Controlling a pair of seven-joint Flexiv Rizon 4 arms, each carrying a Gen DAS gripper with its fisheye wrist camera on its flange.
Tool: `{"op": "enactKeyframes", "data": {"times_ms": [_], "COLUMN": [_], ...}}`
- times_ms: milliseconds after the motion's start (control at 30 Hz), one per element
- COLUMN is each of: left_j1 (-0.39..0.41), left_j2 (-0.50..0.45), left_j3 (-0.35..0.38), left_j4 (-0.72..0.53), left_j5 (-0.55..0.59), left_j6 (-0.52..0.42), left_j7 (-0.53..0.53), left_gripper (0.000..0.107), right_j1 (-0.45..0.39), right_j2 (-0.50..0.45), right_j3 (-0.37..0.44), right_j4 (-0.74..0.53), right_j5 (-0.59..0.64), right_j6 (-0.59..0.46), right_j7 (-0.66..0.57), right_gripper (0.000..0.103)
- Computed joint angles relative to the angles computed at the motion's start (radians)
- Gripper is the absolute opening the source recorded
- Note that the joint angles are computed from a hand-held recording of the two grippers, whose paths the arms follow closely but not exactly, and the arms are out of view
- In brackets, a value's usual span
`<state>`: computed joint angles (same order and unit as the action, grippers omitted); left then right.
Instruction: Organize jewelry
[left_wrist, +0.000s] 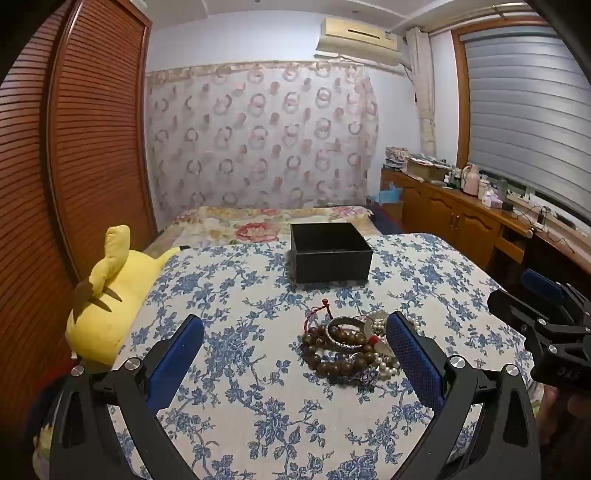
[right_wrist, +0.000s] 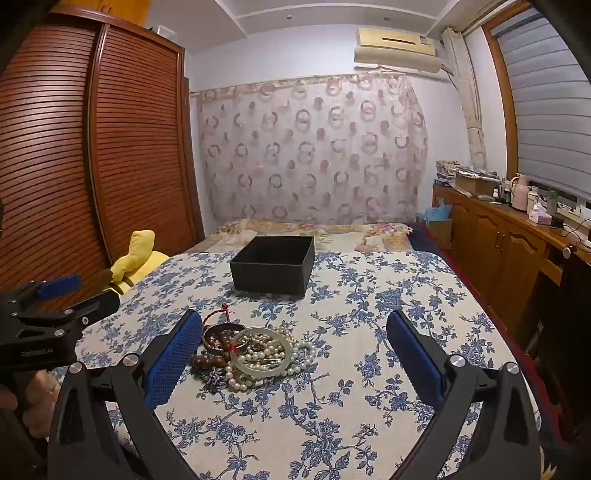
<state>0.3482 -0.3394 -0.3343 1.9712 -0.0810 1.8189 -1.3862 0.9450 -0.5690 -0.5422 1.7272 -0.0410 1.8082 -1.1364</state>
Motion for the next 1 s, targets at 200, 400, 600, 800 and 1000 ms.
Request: {"op": "enactKeyframes", "data": {"times_ms": [200, 400, 600, 800, 1000], "left_j1": [-0.006, -0.021, -0.026, -0.015, -0.012], "left_j2": [0.002, 0.001, -0.001, -0.001, 0.0], "left_j3": [0.007, 0.022, 0.027, 0.016, 0.013], "left_j4": [-0.001, -0.003, -0.005, -0.002, -0.001], "left_j5": [-0.004, -0.009, -0.011, -0.007, -0.005], "left_j6": [-0.005, -0.004, -0.004, -0.001, 0.002], "left_j7": [0.004, 0.01, 0.011, 0.01, 0.009], "left_gripper": [0.095, 0.095, 0.095, 0.095, 0.095], "right_j1": [0.004, 0.012, -0.001, -0.006, -0.006], "right_j2": [-0.001, -0.004, 0.001, 0.002, 0.001], "right_j3": [-0.006, -0.016, 0.0, 0.006, 0.005], "right_j4": [0.0, -0.002, 0.0, -0.002, -0.003], "right_j5": [0.0, -0.001, -0.006, -0.008, -0.01], "right_j6": [-0.004, -0.009, -0.002, -0.005, -0.007], "right_j7": [0.001, 0.011, 0.005, 0.006, 0.008], "right_gripper": [0.101, 0.101, 0.101, 0.101, 0.101]}}
